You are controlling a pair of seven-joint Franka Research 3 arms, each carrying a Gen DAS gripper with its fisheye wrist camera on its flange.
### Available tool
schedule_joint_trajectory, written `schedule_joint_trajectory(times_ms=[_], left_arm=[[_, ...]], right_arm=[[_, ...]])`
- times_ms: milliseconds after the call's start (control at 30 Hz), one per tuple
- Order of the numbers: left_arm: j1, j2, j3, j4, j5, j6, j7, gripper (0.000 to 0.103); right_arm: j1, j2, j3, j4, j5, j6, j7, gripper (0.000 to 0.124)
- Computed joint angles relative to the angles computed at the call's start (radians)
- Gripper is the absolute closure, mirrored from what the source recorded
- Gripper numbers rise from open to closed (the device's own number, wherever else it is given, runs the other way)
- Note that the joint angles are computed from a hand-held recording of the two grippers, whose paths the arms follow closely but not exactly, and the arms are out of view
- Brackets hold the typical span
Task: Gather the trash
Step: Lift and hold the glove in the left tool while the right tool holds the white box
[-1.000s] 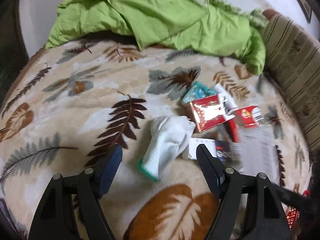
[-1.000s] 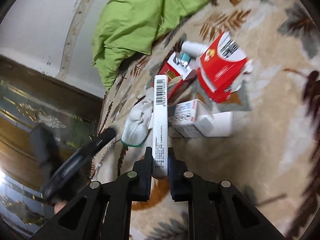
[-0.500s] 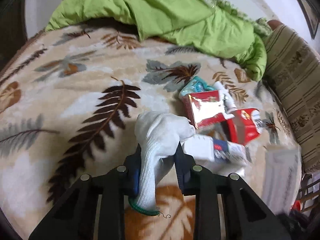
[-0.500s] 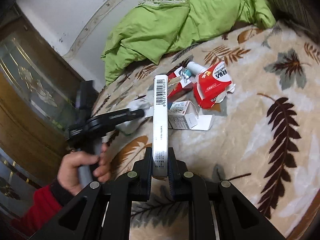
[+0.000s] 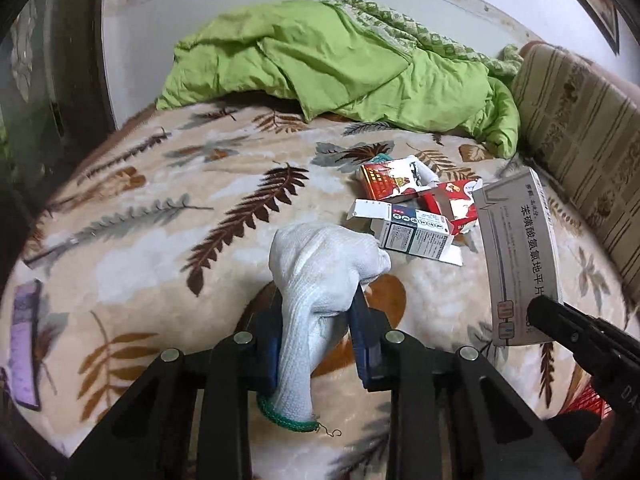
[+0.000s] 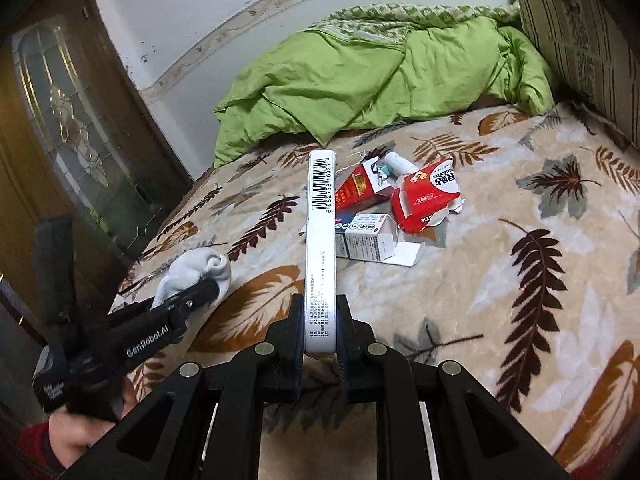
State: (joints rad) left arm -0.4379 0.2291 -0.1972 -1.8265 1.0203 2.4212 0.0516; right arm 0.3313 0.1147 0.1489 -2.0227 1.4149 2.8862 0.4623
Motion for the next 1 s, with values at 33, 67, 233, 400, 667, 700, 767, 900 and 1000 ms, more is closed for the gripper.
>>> schedule_joint_trajectory(times_ms=[33, 67, 233, 400, 667, 700, 767, 900, 1000], left_arm=[[-0.012, -0.006, 0.001, -0.001, 0.023, -0.025, -0.016, 0.076], [-0.018, -0.011, -0.001, -0.003, 0.035, -0.041, -0.022, 0.076], [-0.042, -0.010, -0.018, 0.016, 0.064, -0.120, -0.015, 0.076], [-0.060, -0.004, -0.025, 0.034, 0.095, -0.165, -0.005, 0.076], [-0.070, 0.000, -0.028, 0.042, 0.109, -0.182, 0.002, 0.076], [-0.070, -0.002, -0.028, 0.040, 0.108, -0.181, 0.003, 0.076], [-0.069, -0.001, -0.028, 0.040, 0.108, -0.180, 0.001, 0.076], [-0.069, -0.001, -0.028, 0.041, 0.106, -0.180, 0.002, 0.076], [-0.070, 0.001, -0.028, 0.041, 0.104, -0.182, 0.005, 0.076]], right_arm=[[0.001, -0.009, 0.002, -0.010, 0.008, 0.006, -0.013, 0.109], [0.002, -0.021, 0.003, -0.023, 0.024, 0.010, -0.032, 0.109], [0.012, -0.072, -0.010, -0.077, 0.087, 0.017, -0.094, 0.109], [0.022, -0.098, -0.024, -0.104, 0.097, 0.016, -0.093, 0.109], [0.021, -0.092, -0.034, -0.101, 0.076, -0.008, -0.052, 0.109], [0.020, -0.091, -0.034, -0.101, 0.075, -0.008, -0.054, 0.109], [0.020, -0.090, -0.033, -0.101, 0.075, -0.008, -0.057, 0.109], [0.021, -0.087, -0.032, -0.099, 0.078, -0.007, -0.058, 0.109], [0.021, -0.087, -0.031, -0.099, 0.077, -0.006, -0.057, 0.109]])
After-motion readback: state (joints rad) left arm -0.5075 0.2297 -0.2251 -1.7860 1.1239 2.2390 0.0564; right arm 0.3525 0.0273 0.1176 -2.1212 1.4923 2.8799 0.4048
